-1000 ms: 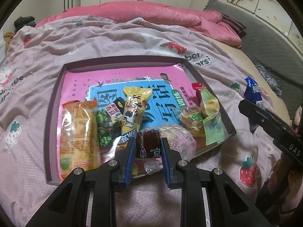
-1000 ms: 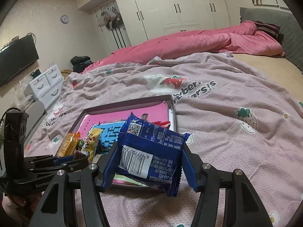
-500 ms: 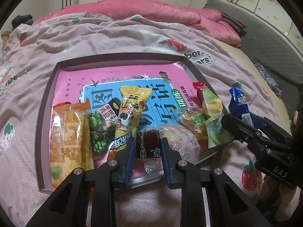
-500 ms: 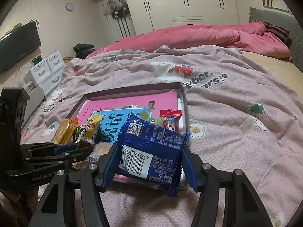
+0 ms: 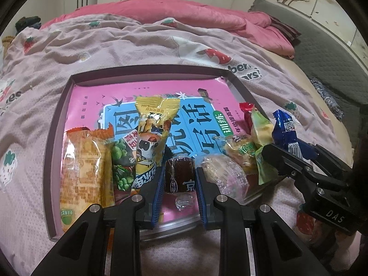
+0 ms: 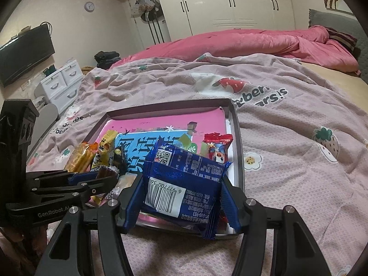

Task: Organize snacks
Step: 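Lower both snacks into the tray beside the other packets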

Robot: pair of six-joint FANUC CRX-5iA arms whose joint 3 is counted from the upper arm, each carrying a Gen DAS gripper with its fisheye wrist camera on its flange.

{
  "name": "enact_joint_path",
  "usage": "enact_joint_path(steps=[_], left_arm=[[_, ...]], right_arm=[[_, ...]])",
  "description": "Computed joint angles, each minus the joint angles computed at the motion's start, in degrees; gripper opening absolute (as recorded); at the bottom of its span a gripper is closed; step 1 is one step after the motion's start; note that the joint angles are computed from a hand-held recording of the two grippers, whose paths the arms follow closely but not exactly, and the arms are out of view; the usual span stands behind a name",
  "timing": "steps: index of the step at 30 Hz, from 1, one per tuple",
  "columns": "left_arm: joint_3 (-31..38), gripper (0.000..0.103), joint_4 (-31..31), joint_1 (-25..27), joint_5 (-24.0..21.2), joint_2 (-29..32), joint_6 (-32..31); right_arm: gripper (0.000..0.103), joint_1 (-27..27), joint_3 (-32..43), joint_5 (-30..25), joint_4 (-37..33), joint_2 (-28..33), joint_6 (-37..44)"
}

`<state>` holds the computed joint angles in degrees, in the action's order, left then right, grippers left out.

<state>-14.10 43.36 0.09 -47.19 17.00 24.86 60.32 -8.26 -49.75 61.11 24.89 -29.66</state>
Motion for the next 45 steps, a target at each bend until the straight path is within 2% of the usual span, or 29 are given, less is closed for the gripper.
enact_joint_path(steps=[17, 45], left_arm=[[0.3, 0.027, -0.2, 0.0, 0.0, 0.1, -0.1], [-0.3, 0.027, 0.5, -0.2, 0.7, 0.0, -1.0]], right_arm=[[0.061, -2.2, 1.3, 2.3, 2.2, 2.1, 3.2], [0.063, -1.8, 1.3, -0.3, -0.2, 1.9, 2.3]])
